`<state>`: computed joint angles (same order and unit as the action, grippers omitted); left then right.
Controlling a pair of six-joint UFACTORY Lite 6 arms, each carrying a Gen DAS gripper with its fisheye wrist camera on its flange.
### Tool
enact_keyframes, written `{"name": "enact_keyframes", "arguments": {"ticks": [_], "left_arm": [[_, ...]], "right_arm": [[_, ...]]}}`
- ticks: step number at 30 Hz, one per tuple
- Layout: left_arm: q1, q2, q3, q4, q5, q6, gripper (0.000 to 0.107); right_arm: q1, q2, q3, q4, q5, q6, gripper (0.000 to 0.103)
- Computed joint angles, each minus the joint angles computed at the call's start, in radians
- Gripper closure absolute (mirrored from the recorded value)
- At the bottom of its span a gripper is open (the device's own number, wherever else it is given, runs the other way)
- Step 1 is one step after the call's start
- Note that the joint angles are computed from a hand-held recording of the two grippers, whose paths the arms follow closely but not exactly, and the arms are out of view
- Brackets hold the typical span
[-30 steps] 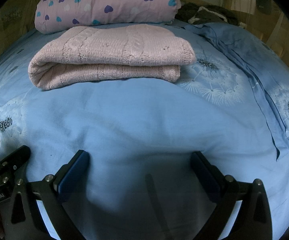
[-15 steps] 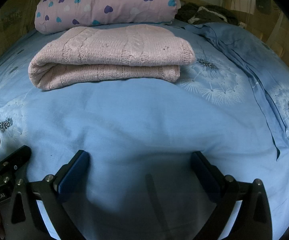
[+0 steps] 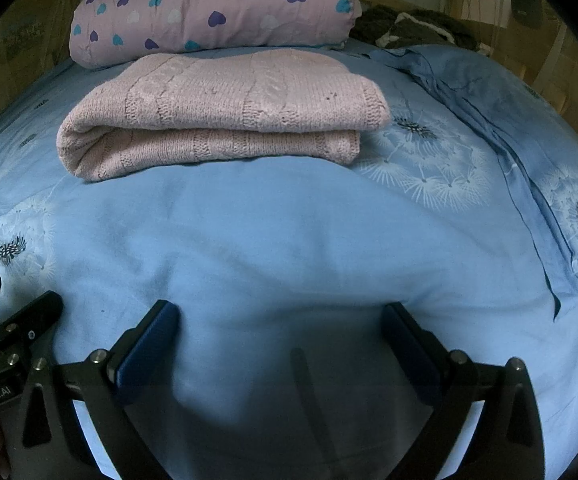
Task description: Fold small clothes
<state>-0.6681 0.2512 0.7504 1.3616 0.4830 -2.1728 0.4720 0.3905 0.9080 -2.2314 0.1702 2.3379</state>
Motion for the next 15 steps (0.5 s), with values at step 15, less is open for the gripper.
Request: {"name": "enact_keyframes", "arguments": {"ticks": [15], "left_arm": [[-0.002, 0.001, 0.001, -0.002, 0.002, -0.001, 0.018]], "right_arm": [[-0.001, 0.000, -0.001, -0.010, 0.000, 0.009, 0.000]]}}
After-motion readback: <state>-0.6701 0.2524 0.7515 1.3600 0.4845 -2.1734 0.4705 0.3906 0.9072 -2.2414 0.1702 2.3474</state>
